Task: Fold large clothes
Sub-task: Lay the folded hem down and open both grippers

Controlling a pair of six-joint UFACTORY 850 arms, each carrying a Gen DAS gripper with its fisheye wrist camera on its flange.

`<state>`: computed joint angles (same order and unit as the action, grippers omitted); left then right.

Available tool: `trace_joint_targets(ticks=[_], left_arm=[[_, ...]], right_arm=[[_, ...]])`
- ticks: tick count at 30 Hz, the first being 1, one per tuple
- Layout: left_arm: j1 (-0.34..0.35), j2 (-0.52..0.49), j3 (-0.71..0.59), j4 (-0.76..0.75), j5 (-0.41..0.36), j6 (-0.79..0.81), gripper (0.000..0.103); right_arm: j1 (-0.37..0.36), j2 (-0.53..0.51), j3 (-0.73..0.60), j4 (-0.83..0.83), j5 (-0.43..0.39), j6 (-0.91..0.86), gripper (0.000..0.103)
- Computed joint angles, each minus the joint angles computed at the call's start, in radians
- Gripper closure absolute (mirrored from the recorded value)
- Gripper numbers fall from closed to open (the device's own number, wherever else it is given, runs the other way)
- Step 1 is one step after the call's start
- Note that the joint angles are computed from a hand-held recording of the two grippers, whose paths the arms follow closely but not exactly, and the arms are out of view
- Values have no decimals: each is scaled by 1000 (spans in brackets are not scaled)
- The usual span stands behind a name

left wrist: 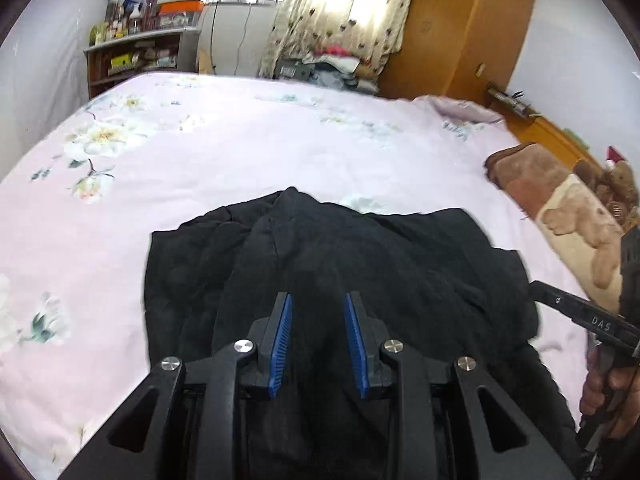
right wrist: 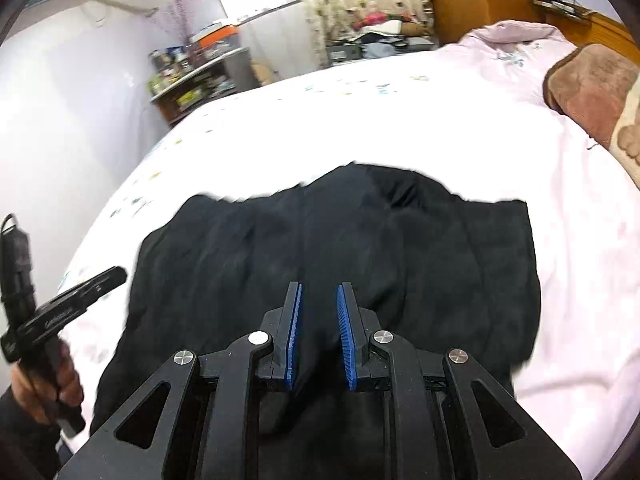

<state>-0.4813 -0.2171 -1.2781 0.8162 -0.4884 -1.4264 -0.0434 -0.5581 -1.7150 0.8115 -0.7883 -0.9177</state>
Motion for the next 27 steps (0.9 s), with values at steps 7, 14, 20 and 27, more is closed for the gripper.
trace_joint_targets(ticks=[7,14,20,27], left_arm=[[5,-63,84,60,40,-110,76],[-7,-66,56,-10,2,-18,76],[9,-38,-10,82,12,-6,76],[73,-180,-120,-48,8,123,76]], right_arm=[[27,-87,11,-154,100,71,86],[24,-66,71,-116,145,35,86],[15,-39,-5,4,116,-17,83],[72,-248,-290,-225,41,222,83]])
